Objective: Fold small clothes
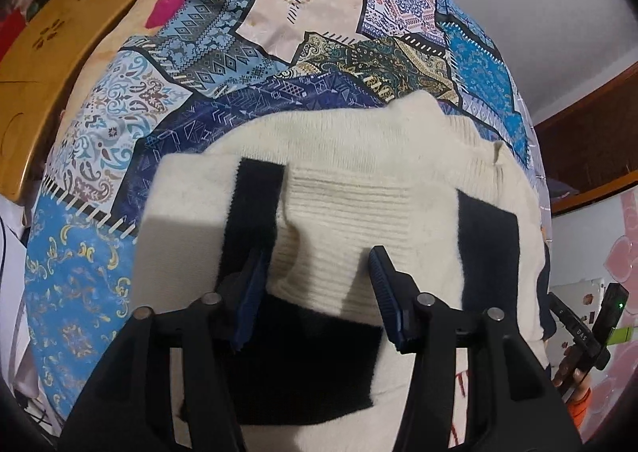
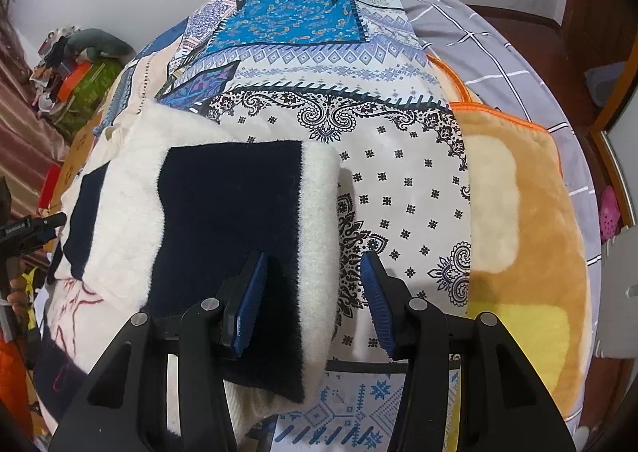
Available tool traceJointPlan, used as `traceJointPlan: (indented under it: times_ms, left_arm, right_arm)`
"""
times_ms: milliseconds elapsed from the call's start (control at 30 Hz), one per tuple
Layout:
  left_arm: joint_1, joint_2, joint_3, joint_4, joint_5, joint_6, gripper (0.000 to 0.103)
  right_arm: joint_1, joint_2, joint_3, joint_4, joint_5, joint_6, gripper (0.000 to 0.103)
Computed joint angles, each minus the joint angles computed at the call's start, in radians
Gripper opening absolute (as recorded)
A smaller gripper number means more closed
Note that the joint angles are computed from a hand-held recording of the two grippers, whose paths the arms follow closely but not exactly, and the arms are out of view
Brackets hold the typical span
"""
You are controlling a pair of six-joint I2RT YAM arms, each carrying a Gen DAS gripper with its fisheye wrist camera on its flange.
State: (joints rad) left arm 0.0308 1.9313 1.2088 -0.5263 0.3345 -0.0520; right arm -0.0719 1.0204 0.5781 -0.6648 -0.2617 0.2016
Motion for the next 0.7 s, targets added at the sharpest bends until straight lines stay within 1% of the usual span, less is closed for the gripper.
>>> traceJointPlan:
  times_ms: [33, 67, 100, 133, 200, 367, 500, 700]
  left_arm:
    - [-0.003, 0.000, 0.000, 0.003, -0.007, 0.004, 0.041]
    - [-0.010, -0.004, -0.002, 0.008, -0.016, 0.009, 0.032]
    - [-0.015, -0.001, 0.003, 0.011, -0.016, 0.013, 0.026]
    - [-0.019, -0.004, 0.002, 0.011, -0.016, 0.014, 0.024]
    - [-0.026, -0.011, -0.001, 0.013, -0.012, 0.010, 0.015]
    - [-0.046, -0.068, -0.027, 0.023, -0.018, -0.007, 0.013]
    - [-0.065, -0.166, -0.043, 0.013, -0.031, -0.012, 0.013]
    - [-0.082, -0.287, -0.005, -0.046, -0.034, -0.003, 0.012]
  right_arm:
    - [-0.003, -0.001, 0.000, -0.001, -0.002, -0.001, 0.045]
    - [-0.002, -0.002, 0.002, -0.003, -0.002, 0.001, 0.045]
    - [-0.002, -0.006, 0.003, -0.007, -0.001, 0.002, 0.045]
    - [-0.003, -0.011, 0.004, -0.012, -0.004, 0.001, 0.045]
    - [-0.007, -0.024, 0.006, -0.027, -0.007, -0.003, 0.045]
    - [-0.002, -0.067, 0.013, -0.068, -0.005, -0.001, 0.045]
    - [0.003, -0.109, 0.026, -0.107, 0.000, -0.004, 0.045]
    - [0.007, -0.185, 0.053, -0.162, -0.004, 0.006, 0.045]
